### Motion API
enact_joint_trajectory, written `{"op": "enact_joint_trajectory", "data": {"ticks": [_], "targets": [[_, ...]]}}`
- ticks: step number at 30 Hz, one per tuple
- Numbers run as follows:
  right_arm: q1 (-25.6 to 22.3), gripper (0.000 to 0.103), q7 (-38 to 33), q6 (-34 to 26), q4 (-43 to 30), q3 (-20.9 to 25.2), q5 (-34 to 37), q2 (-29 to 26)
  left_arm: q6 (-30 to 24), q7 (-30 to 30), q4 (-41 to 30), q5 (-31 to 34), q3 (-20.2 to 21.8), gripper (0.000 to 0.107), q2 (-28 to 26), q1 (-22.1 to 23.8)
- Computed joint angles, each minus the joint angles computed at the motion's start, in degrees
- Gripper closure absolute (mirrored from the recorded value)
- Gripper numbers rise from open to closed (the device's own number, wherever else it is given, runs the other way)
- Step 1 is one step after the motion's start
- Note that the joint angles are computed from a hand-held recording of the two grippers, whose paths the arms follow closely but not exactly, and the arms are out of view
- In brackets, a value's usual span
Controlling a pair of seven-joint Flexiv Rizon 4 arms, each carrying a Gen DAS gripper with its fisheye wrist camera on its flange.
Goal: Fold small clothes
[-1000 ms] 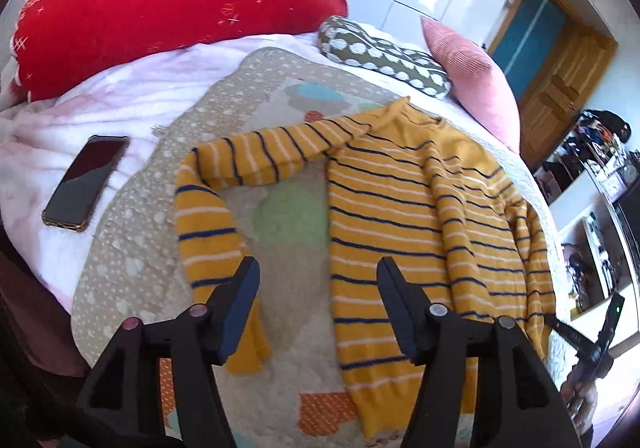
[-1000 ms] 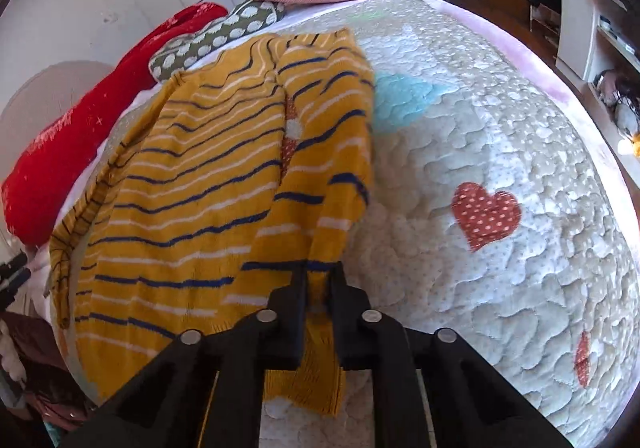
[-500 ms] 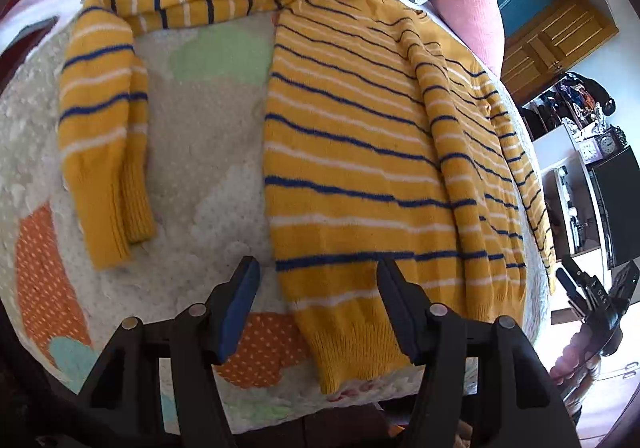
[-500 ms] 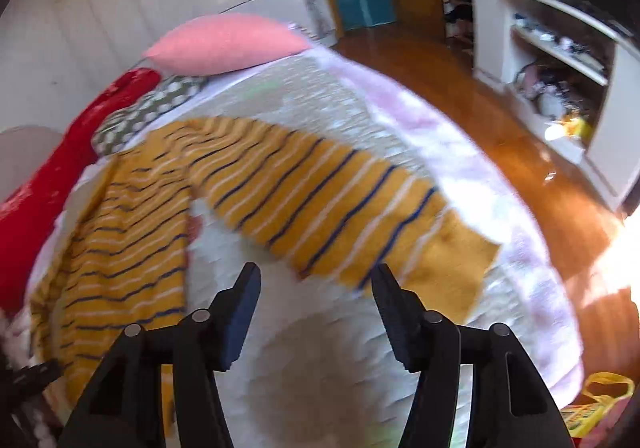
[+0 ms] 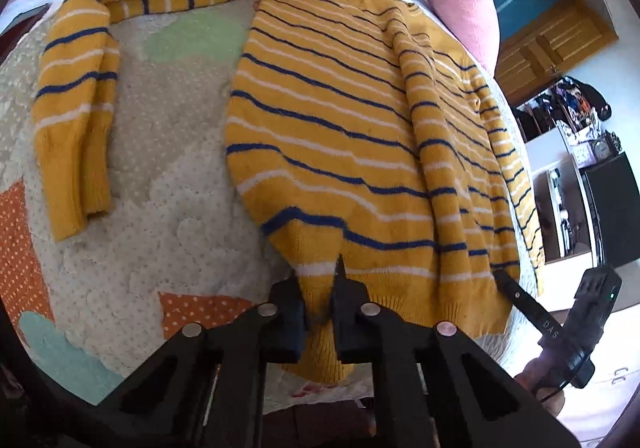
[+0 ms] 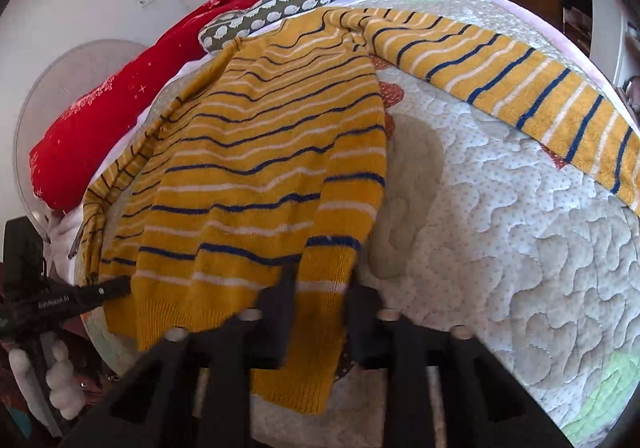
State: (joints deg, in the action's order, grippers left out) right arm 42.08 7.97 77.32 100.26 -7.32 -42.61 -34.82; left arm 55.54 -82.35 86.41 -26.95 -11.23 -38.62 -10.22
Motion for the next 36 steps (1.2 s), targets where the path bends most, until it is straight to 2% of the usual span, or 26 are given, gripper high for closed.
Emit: {"op": "enact_joint_trajectory", "data": {"ticks": [1, 5, 9, 11, 13, 14, 16, 17, 18, 21, 23, 25, 27, 28, 32, 35, 36], "targets": [[-0.10, 0.093, 2.62, 1.69, 1.18, -0.47, -1.72, 0.62, 0.90, -0.79, 0.32, 1.07, 1.07, 0.097, 0.76, -0.60], [6.80, 0.095, 10.55, 11.34, 7.51, -11.03, -6.14, 4.00, 2.46, -0.57, 3.34, 3.04, 2.06, 0.098, 4.72, -0.67], [11.74, 0.095, 12.99, 13.44, 11.72, -15.63, -8.13, 7.09, 2.48, -1.54, 5.86, 4.51, 3.35, 0.097, 7.14, -0.59], [11.98, 0.095, 12.85, 12.15, 12.75, -14.64, -8.44, 7.80, 0.74, -3.23, 5.53, 5.38, 4.25, 0.096, 6.55, -0.66], [8.60, 0.095, 9.98, 7.32, 12.66, -8.55, -6.28, 8.31, 0.21, -4.07, 6.21, 5.63, 4.63, 0.096, 6.26, -0.13], [7.41, 0.095, 9.77, 6.55, 13.25, -6.90, -6.04, 8.64, 0.81, -3.42, 7.38, 4.78, 4.02, 0.096, 6.54, 0.72], [6.81, 0.095, 13.24, 8.68, 15.16, -8.03, -8.77, 9.55, 3.01, -1.25, 9.94, 2.42, 2.45, 0.095, 7.76, 2.33], [7.26, 0.095, 15.91, 8.71, 16.47, -9.84, -11.16, 10.65, 4.49, -0.64, 10.78, 2.34, 2.45, 0.090, 8.26, 2.34], [7.09, 0.095, 17.37, 6.79, 17.40, -10.40, -12.63, 12.10, 6.18, -0.42, 11.44, 2.62, 2.75, 0.082, 8.93, 2.13], [5.31, 0.092, 19.79, 1.23, 18.94, -11.35, -16.56, 15.52, 10.01, -0.29, 11.88, 3.63, 3.03, 0.068, 9.68, 1.21], [2.76, 0.088, 17.01, -2.32, 17.64, -10.20, -15.24, 15.70, 11.04, 0.68, 11.31, 3.81, 2.28, 0.062, 9.62, 1.04], [-0.28, 0.079, 13.11, -3.36, 14.61, -8.86, -13.56, 14.07, 10.94, 1.13, 9.28, 4.43, 1.84, 0.058, 8.66, 0.12], [-3.58, 0.053, 8.70, -3.53, 10.05, -6.92, -11.26, 10.98, 10.04, 1.48, 7.22, 5.24, 1.60, 0.057, 7.50, -0.81], [-5.25, 0.050, 6.24, -4.16, 7.34, -5.61, -9.86, 9.14, 9.41, 1.99, 6.27, 5.47, 1.31, 0.057, 6.94, -1.07], [-12.45, 0.050, -6.00, -9.33, -5.42, 1.79, -1.74, 0.43, 6.85, 2.76, 3.59, 6.92, 1.72, 0.057, 5.48, -2.35], [-17.12, 0.074, -15.55, -9.93, -13.96, 6.97, 6.66, -6.27, 5.38, 2.01, 1.54, 8.15, 2.66, 0.057, 4.17, -3.27], [-18.33, 0.082, -18.74, -11.80, -16.31, 8.52, 9.16, -7.81, 5.58, 1.33, 1.33, 8.55, 3.15, 0.057, 4.06, -3.55]]}}
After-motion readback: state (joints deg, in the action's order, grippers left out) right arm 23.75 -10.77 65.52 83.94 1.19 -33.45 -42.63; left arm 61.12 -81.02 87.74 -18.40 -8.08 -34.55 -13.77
